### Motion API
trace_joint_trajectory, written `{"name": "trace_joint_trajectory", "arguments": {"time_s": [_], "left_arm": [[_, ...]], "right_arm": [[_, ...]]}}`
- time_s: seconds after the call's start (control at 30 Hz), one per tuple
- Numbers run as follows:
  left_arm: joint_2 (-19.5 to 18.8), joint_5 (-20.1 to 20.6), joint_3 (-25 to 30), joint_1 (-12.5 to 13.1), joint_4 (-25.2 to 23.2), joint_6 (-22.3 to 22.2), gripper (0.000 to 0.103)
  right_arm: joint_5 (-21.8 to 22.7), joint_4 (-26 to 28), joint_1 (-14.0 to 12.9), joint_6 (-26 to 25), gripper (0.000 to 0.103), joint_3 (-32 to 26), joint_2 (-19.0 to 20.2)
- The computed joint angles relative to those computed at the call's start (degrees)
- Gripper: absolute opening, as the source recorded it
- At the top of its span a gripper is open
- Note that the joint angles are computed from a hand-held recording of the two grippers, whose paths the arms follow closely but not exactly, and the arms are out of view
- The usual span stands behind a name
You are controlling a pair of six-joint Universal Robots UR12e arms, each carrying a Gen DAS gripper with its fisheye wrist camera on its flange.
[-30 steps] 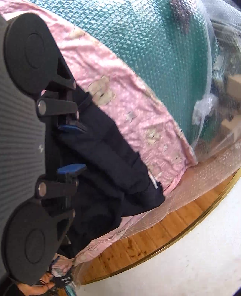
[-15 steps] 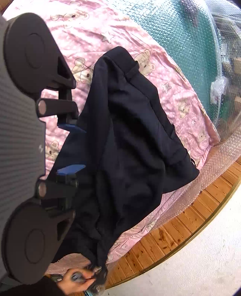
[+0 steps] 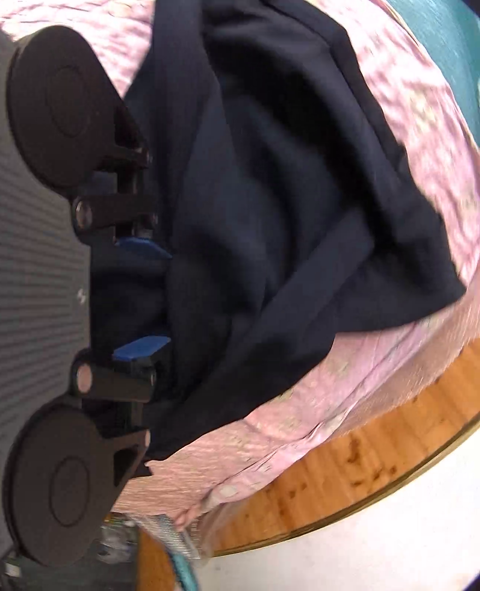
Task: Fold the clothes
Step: 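Smooth the black trousers flat on the quilt with both grippers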
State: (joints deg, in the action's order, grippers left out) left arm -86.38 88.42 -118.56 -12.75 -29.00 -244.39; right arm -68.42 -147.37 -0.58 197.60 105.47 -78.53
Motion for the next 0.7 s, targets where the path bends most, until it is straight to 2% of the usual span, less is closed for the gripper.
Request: {"name": "trace_joint_trajectory", "arguments": {"time_s": [0.1, 0.23, 0.27, 0.3, 0.37, 0.4, 0.47, 0.53, 0.57, 0.63, 0.67, 0.7], "left_arm": [[-0.3, 0.3, 1.0, -0.8, -2.1, 0.3, 0.053], [0.2, 2.5, 1.5, -2.6, -4.8, -2.5, 0.053], [0.5, 3.1, 1.5, -3.1, -5.3, -3.6, 0.053], [0.6, 3.4, 1.5, -3.4, -5.6, -4.7, 0.053], [0.7, 3.8, 1.6, -3.7, -6.0, -5.6, 0.053], [0.8, 3.9, 1.6, -3.9, -6.2, -6.1, 0.053], [0.8, 4.4, 1.7, -4.1, -6.3, -6.5, 0.053], [0.6, 5.3, 1.9, -4.2, -5.7, -6.6, 0.053], [0.5, 5.7, 1.9, -4.2, -5.2, -6.7, 0.053], [0.2, 5.8, 1.8, -4.0, -4.4, -7.4, 0.053], [0.0, 5.5, 1.8, -3.7, -4.1, -7.6, 0.053], [-0.2, 5.3, 1.7, -3.4, -3.7, -7.7, 0.053]], "right_arm": [[7.1, -3.7, -2.5, 6.2, 0.058, 1.6, 1.1], [9.9, -11.3, -4.4, 19.5, 0.059, 1.3, 4.2], [8.4, -10.6, -4.2, 20.3, 0.058, 0.4, 4.9], [7.6, -8.3, -4.0, 19.1, 0.055, -1.0, 5.8], [6.6, -3.3, -3.6, 16.2, 0.001, -4.1, 7.4], [6.9, -3.1, -3.5, 15.4, 0.001, -4.7, 7.8], [7.6, -8.3, -3.6, 14.4, 0.000, -4.7, 7.4], [7.9, -18.9, -4.5, 14.3, 0.000, -2.3, 4.8], [6.9, -22.5, -5.1, 13.7, 0.000, -0.7, 2.8], [0.9, -23.5, -5.7, 10.4, 0.000, 2.2, -0.9], [-2.8, -20.9, -5.8, 8.2, 0.000, 3.3, -2.1], [-4.9, -16.0, -6.3, 7.0, 0.000, 3.9, -2.5]]}}
